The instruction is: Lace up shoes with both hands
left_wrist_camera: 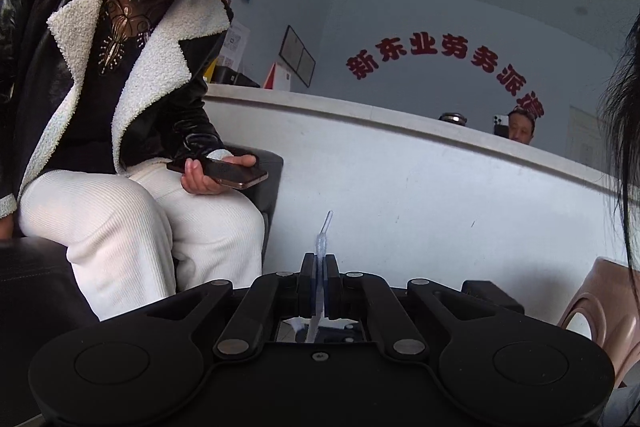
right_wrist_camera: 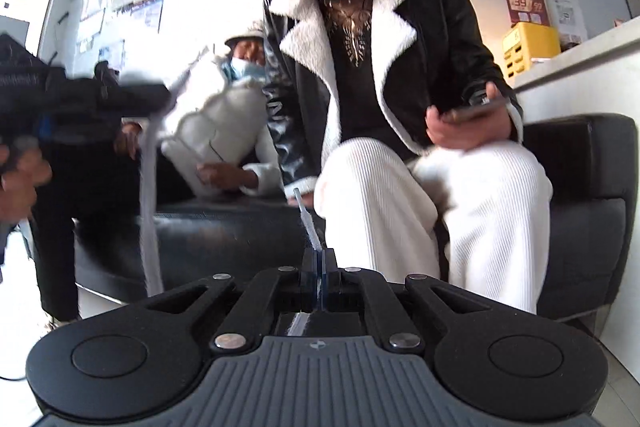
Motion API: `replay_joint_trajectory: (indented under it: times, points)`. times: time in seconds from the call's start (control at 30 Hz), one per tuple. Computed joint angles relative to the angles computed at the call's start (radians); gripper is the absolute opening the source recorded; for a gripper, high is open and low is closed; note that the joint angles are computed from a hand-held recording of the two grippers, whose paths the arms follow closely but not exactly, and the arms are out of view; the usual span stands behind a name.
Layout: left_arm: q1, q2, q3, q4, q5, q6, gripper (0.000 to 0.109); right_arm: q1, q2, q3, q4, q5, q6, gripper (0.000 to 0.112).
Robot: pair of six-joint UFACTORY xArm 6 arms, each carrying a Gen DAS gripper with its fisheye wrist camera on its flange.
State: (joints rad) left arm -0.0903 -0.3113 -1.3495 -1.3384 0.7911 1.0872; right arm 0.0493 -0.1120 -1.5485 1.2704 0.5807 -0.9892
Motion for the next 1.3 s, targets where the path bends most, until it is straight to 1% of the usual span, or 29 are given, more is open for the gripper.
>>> replay_joint_trajectory:
  times: [0.03,0.1,0.13,0.23,0.27,0.3,0.37,0.4,0.43,0.47,0.53,0.57,0.67,0.7,0.73,0.87,0.9,0.93,0.97,1.0,1.03,1.07,1.1,1.17,1.2,1.23,1.27,1.3]
  points:
    - [0.0,0.0,-0.005,0.007,0.001,0.0,0.0,-0.013,0.016,-0.022,0.009,0.02,-0.013,0.002]
    - [-0.001,-0.003,-0.007,0.009,0.005,-0.005,0.0,-0.003,0.013,-0.048,0.028,0.027,-0.043,0.002]
    - [0.0,-0.005,-0.006,0.008,0.008,-0.005,0.0,-0.007,0.016,-0.067,0.003,0.051,-0.027,0.002]
    - [0.002,-0.021,0.007,0.0,0.019,0.002,0.0,0.001,0.026,-0.08,-0.021,0.064,0.003,0.002]
    - [0.003,-0.027,0.013,-0.006,0.019,0.006,0.0,0.027,0.021,-0.059,-0.032,0.034,0.004,0.002]
    - [0.004,-0.034,0.018,-0.003,0.02,0.011,0.0,0.034,-0.013,-0.019,-0.057,0.018,0.014,0.003]
    - [0.007,-0.048,0.034,0.004,0.015,0.019,0.0,0.029,-0.022,0.008,-0.105,0.011,0.055,0.003]
    - [0.01,-0.053,0.041,0.013,0.012,0.016,0.001,0.026,-0.026,0.022,-0.13,0.009,0.079,0.005]
    - [0.018,-0.063,0.061,0.027,-0.001,0.002,0.001,0.017,-0.031,0.045,-0.167,0.018,0.117,0.011]
    - [0.029,-0.07,0.08,0.04,-0.008,-0.013,0.001,0.016,-0.053,0.092,-0.224,0.006,0.193,0.019]
    - [0.062,-0.093,0.142,0.083,-0.011,-0.058,0.001,0.008,-0.178,0.261,-0.307,0.07,0.282,0.029]
    - [0.077,-0.109,0.19,0.112,-0.016,-0.08,0.001,0.016,-0.195,0.32,-0.349,0.061,0.342,0.029]
    - [0.111,-0.148,0.345,0.219,-0.026,-0.149,0.001,0.04,-0.184,0.428,-0.476,0.144,0.471,0.029]
    - [0.118,-0.156,0.397,0.256,-0.03,-0.174,0.001,0.052,-0.18,0.456,-0.501,0.169,0.497,0.029]
    - [0.125,-0.158,0.445,0.276,-0.03,-0.188,0.001,0.076,-0.2,0.526,-0.514,0.195,0.511,0.029]
    - [0.126,-0.153,0.581,0.348,-0.072,-0.203,0.002,0.137,-0.2,0.614,-0.504,0.25,0.516,0.029]
    - [0.116,-0.16,0.618,0.37,-0.103,-0.19,0.007,0.148,-0.203,0.632,-0.494,0.261,0.517,0.029]
    - [0.105,-0.166,0.657,0.392,-0.138,-0.176,0.018,0.157,-0.218,0.652,-0.49,0.256,0.529,0.029]
    - [0.099,-0.176,0.679,0.398,-0.158,-0.173,0.023,0.166,-0.235,0.674,-0.483,0.251,0.536,0.03]
    - [0.095,-0.194,0.707,0.397,-0.176,-0.172,0.028,0.185,-0.279,0.714,-0.467,0.225,0.502,0.031]
    - [0.099,-0.213,0.728,0.386,-0.167,-0.16,0.03,0.195,-0.312,0.738,-0.461,0.226,0.455,0.038]
    - [0.103,-0.226,0.735,0.395,-0.148,-0.158,0.031,0.195,-0.317,0.733,-0.465,0.242,0.439,0.043]
    - [0.107,-0.238,0.741,0.405,-0.127,-0.157,0.034,0.188,-0.305,0.716,-0.457,0.288,0.455,0.044]
    - [0.108,-0.273,0.763,0.401,-0.085,-0.154,0.034,0.172,-0.279,0.684,-0.426,0.377,0.478,0.045]
    - [0.107,-0.288,0.774,0.39,-0.067,-0.148,0.035,0.157,-0.269,0.69,-0.361,0.403,0.524,0.045]
    - [0.105,-0.303,0.784,0.38,-0.05,-0.142,0.035,0.156,-0.264,0.7,-0.327,0.402,0.541,0.045]
    - [0.09,-0.324,0.804,0.379,-0.051,-0.145,0.036,0.157,-0.259,0.71,-0.297,0.397,0.559,0.046]
    - [0.081,-0.338,0.819,0.381,-0.053,-0.148,0.037,0.179,-0.256,0.72,-0.309,0.356,0.583,0.049]
